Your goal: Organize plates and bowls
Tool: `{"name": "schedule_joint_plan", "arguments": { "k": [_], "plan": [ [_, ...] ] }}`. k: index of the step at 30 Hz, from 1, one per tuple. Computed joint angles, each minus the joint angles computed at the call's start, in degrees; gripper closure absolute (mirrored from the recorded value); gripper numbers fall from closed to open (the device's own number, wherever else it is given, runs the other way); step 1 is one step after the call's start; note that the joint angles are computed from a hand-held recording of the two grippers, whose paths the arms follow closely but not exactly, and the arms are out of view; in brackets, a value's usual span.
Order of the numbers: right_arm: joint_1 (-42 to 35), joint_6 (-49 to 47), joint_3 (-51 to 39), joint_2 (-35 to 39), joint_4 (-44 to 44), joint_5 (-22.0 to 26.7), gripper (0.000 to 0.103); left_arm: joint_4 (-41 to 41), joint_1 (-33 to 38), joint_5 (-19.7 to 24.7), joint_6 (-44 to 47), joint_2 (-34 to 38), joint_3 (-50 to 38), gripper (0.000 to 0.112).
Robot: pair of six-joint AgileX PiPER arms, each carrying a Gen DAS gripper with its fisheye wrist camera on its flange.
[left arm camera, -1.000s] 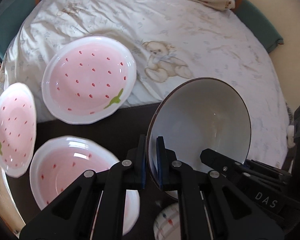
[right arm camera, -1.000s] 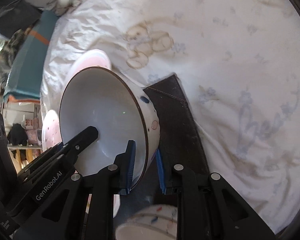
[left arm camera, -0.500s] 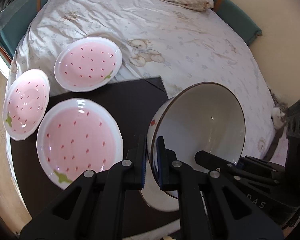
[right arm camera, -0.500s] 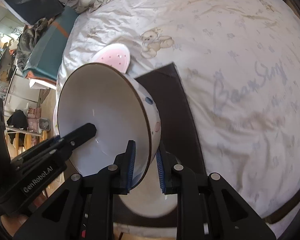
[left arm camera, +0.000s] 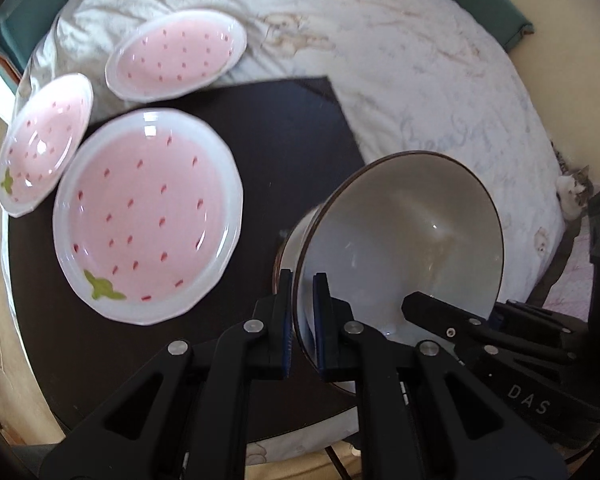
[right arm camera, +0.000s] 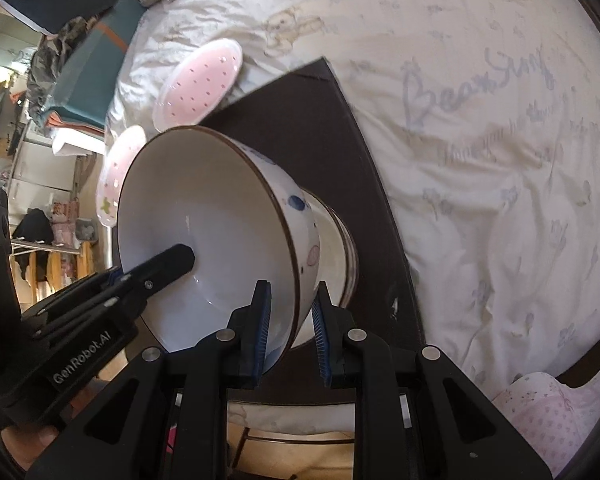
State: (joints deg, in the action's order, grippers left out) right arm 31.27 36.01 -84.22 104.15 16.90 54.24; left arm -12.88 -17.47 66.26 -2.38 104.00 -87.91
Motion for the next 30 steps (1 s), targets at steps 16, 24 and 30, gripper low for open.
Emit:
{"name": "schedule_joint_plan", "arguments": {
  "k": [16,24,30],
  "plan": [
    [0.12,-0.92,-1.38,1.85,1.87,2.8,0.075,0.58,0.59,-0.32,-0.33,0.79,1.38,0.106],
    [-2.16,0.09,2.91,-3.21,0.76,-0.25,0.075,2.33,-0.23,-0.75,-0.6,2.03,0.32,0.104],
    [-1.11,1.84,1.42,-2.34,-3.48,0.7,0.078,1.77,0.31,-0.65,-0.36,3.26,-0.65,0.103]
  ]
}}
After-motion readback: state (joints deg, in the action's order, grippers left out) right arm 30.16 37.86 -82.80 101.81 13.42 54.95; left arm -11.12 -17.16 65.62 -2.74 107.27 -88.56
